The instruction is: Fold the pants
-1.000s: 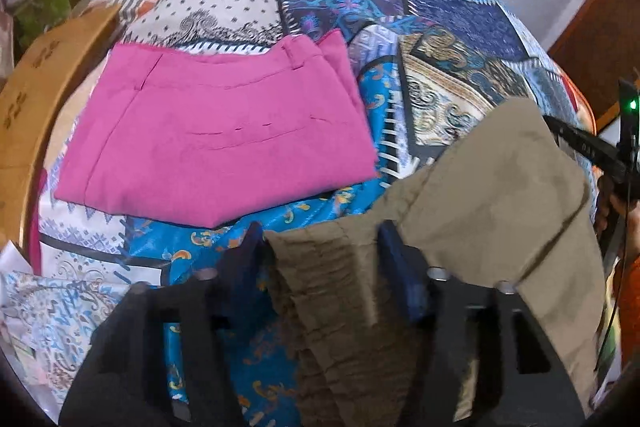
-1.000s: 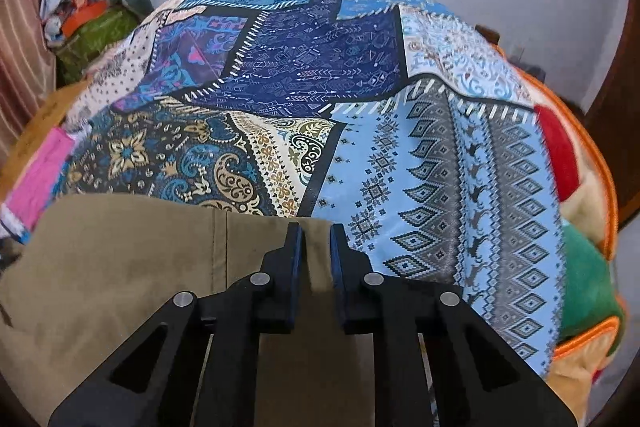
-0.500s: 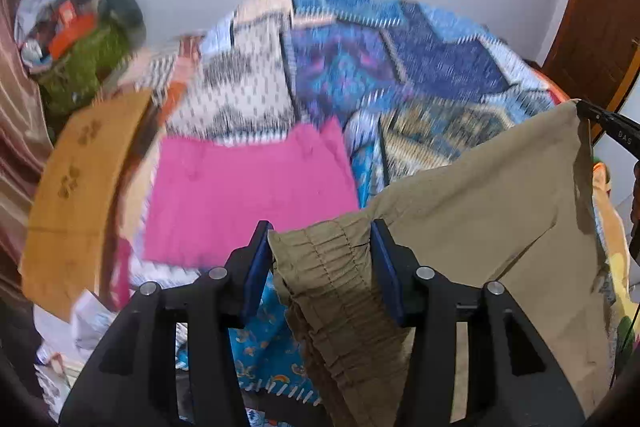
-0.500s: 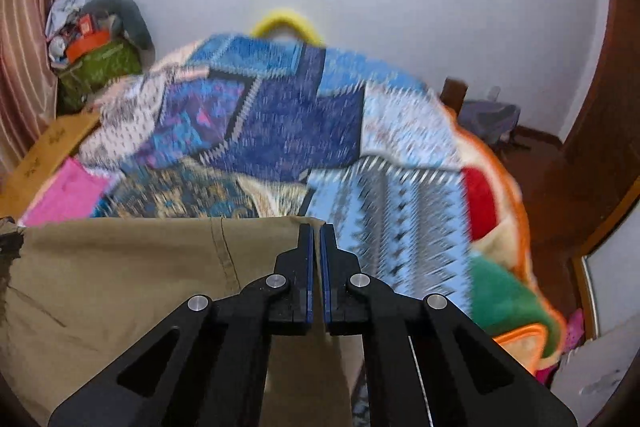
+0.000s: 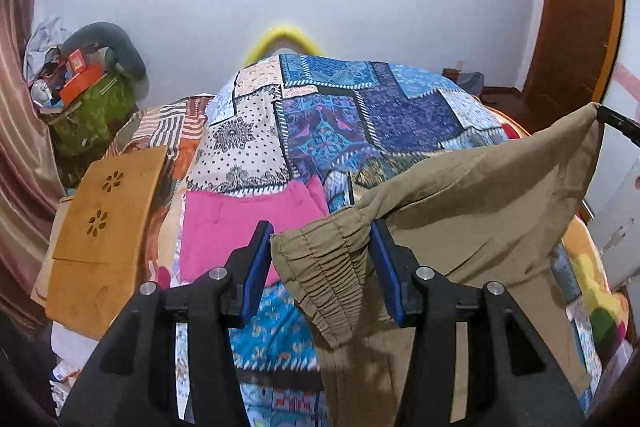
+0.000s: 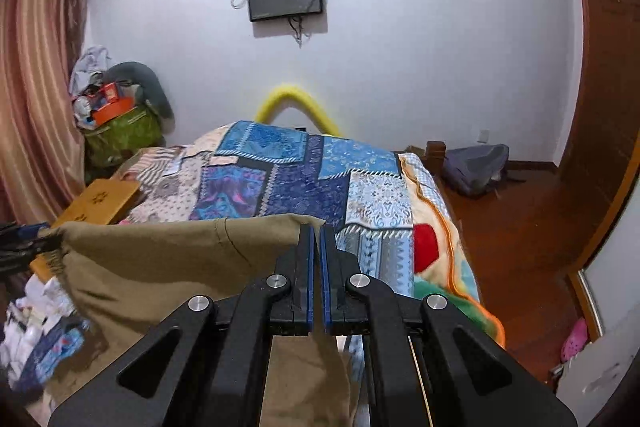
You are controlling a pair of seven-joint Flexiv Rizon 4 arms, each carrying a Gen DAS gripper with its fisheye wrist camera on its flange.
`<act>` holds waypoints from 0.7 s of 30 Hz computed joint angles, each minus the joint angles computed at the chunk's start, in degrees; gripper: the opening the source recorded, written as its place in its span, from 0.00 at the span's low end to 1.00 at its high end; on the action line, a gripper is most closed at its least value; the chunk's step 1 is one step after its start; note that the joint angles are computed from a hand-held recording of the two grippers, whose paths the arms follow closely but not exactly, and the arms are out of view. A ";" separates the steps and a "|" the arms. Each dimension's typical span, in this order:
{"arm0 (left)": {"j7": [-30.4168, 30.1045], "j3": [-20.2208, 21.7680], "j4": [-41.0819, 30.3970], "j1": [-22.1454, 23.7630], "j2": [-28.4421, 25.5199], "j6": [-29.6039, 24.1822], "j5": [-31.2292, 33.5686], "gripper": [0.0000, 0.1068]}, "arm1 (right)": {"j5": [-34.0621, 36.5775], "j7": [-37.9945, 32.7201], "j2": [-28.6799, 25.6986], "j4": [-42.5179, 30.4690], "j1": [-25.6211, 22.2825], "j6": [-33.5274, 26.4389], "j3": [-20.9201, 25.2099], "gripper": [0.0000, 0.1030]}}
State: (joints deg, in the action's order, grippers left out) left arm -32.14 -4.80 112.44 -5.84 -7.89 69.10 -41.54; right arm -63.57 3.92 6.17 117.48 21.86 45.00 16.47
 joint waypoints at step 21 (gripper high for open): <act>13.77 8.58 26.06 -4.16 16.40 -0.13 -3.60 0.47 | 12.40 22.20 6.14 13.03 12.54 -6.86 12.48 0.02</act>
State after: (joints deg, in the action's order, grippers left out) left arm -18.37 3.79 138.50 -10.00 8.52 68.97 -45.14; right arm -51.17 26.12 12.31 130.52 34.40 38.13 28.96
